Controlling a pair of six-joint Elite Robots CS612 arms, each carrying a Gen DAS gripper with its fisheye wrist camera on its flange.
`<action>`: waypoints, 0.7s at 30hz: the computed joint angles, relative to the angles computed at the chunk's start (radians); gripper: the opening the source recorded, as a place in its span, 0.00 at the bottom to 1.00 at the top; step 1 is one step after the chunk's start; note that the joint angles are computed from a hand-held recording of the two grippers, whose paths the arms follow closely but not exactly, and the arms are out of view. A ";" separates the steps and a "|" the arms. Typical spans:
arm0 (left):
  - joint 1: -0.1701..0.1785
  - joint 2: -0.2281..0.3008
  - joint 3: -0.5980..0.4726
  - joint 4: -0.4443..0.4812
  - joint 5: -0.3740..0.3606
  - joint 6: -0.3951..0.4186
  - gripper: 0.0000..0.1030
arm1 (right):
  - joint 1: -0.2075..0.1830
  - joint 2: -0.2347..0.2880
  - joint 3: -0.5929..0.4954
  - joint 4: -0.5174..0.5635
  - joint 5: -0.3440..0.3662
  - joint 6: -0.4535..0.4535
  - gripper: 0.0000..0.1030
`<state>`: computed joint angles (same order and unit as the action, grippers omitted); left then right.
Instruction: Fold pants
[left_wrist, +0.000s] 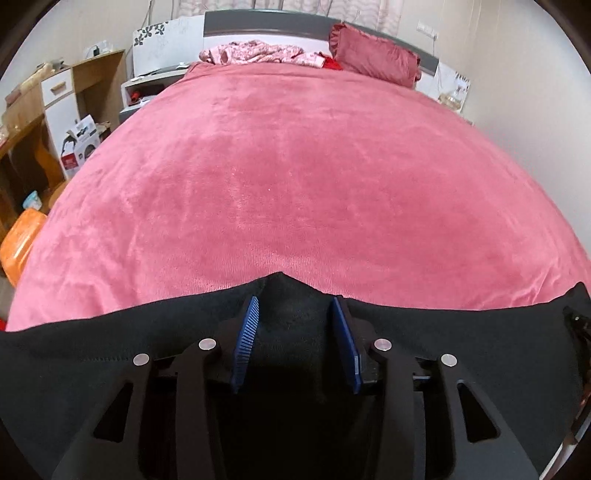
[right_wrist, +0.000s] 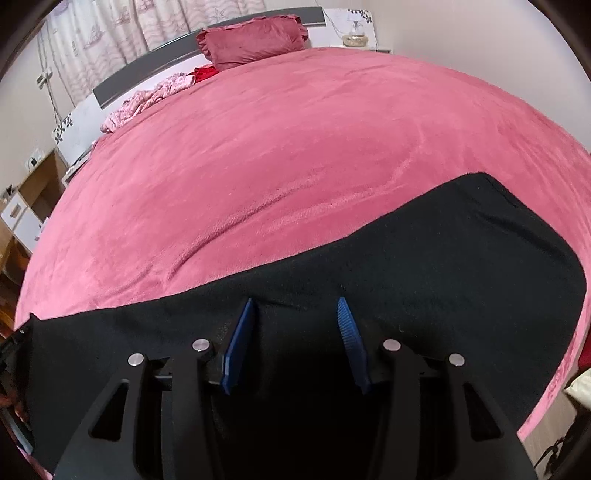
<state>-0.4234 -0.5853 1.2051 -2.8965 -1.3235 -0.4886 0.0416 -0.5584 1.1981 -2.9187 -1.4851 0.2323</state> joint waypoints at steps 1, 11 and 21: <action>0.000 -0.002 0.005 -0.012 -0.004 -0.001 0.40 | -0.004 -0.003 0.004 0.000 0.017 0.014 0.45; -0.043 -0.076 0.161 -0.071 0.031 0.098 0.77 | -0.072 -0.101 0.171 -0.064 0.071 0.247 0.54; -0.064 -0.118 0.247 -0.099 0.068 0.040 0.77 | -0.117 -0.134 0.256 -0.160 0.116 0.392 0.49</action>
<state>-0.4877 -0.7030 1.4526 -2.9960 -1.2559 -0.4486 -0.0756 -0.6926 1.4537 -3.0784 -1.3689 0.6246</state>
